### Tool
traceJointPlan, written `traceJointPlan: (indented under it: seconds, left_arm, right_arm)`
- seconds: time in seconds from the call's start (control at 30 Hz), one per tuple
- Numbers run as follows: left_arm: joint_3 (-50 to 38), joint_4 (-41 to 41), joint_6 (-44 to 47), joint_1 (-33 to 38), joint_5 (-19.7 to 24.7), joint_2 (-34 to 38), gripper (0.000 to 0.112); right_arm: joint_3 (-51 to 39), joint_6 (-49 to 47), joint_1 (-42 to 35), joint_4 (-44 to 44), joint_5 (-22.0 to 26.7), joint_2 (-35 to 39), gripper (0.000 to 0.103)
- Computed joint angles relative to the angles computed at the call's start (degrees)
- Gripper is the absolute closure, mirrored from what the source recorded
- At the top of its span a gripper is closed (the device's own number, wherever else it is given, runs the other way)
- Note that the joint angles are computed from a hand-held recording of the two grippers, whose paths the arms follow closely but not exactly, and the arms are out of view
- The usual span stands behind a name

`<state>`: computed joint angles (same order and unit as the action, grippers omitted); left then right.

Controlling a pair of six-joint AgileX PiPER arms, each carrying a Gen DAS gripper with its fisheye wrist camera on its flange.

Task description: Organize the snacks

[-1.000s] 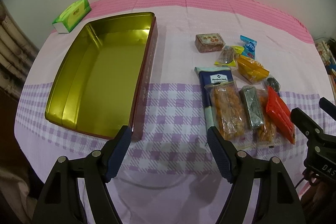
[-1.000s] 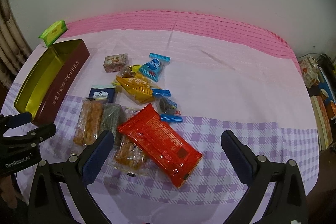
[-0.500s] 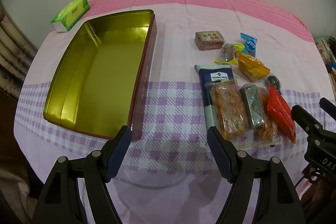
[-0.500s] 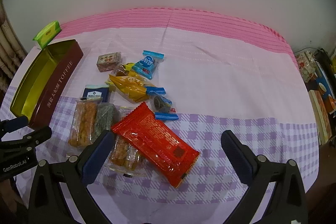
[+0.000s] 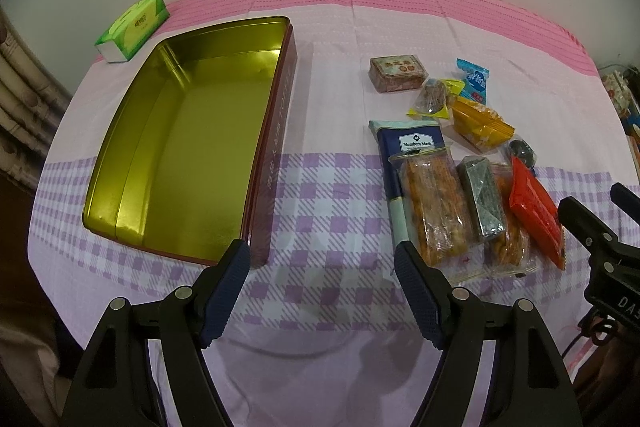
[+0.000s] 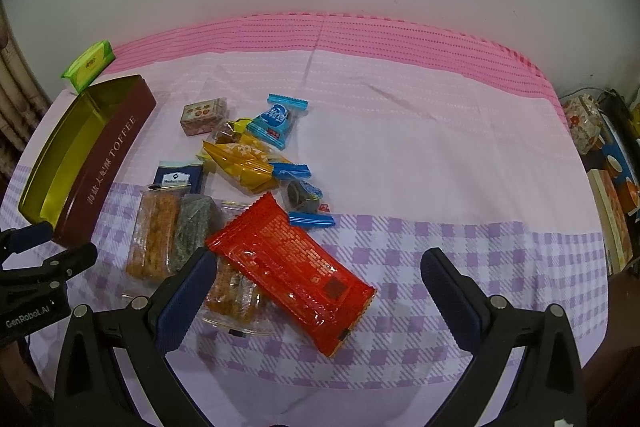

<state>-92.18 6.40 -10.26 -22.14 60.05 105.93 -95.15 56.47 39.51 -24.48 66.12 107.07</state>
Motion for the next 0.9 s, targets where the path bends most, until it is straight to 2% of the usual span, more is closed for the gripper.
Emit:
traceJointPlan:
  seconds: [0.53,0.8,0.9]
  left_arm:
    - [1.09,0.05,-0.07,0.30,-0.51,-0.59,0.037]
    - [1.43,0.04,0.08,0.43,-0.52,-0.83,0.037]
    - [1.90,-0.02,0.14,0.51,-0.79,-0.97,0.037]
  right_arm:
    - [0.92,-0.59,-0.27,0.58,-0.84,-0.41,0.002]
    - [2.81,-5.16,-1.80,3.43,-3.58,-1.17,0.003]
    - [3.66,-8.90,-3.14,5.71,-5.30,-1.39,0.006]
